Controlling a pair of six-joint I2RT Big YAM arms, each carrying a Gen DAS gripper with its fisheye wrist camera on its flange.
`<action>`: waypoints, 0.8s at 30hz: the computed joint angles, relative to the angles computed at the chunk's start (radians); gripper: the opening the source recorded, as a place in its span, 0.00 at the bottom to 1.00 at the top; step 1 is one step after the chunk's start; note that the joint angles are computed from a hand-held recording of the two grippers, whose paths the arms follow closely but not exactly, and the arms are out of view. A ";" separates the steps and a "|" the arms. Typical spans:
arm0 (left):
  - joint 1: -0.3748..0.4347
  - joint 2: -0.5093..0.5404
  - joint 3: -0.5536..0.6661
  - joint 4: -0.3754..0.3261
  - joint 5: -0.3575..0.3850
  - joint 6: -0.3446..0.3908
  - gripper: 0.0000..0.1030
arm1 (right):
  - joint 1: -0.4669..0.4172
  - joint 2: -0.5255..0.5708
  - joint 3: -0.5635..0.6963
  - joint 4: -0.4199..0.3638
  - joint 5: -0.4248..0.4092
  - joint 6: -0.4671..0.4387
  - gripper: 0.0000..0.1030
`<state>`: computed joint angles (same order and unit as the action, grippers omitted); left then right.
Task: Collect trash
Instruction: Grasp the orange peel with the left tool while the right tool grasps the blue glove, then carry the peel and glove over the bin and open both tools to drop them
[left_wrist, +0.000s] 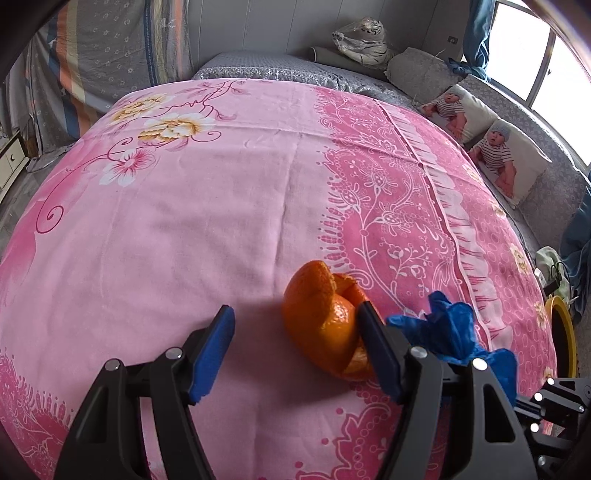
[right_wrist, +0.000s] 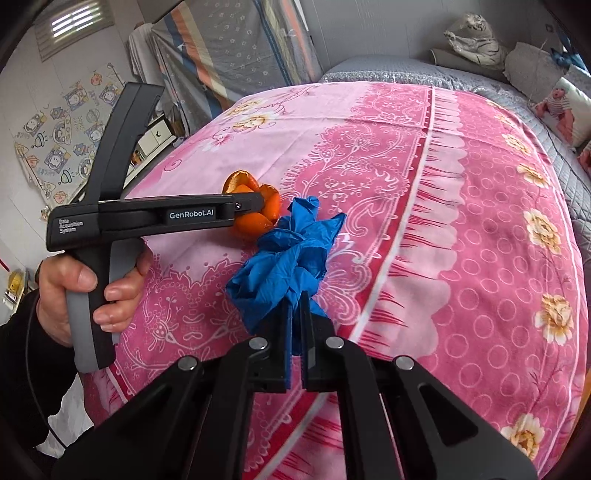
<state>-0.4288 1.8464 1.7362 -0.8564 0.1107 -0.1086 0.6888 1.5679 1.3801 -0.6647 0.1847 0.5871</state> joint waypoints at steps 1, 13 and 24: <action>-0.004 0.003 0.002 0.000 -0.006 0.003 0.61 | -0.001 -0.020 -0.019 0.009 0.008 0.005 0.02; -0.040 -0.038 -0.006 0.028 0.002 0.020 0.22 | -0.007 -0.246 -0.183 0.082 0.150 0.054 0.02; -0.095 -0.183 -0.088 0.120 0.034 0.013 0.22 | 0.009 -0.394 -0.263 0.067 0.293 0.090 0.02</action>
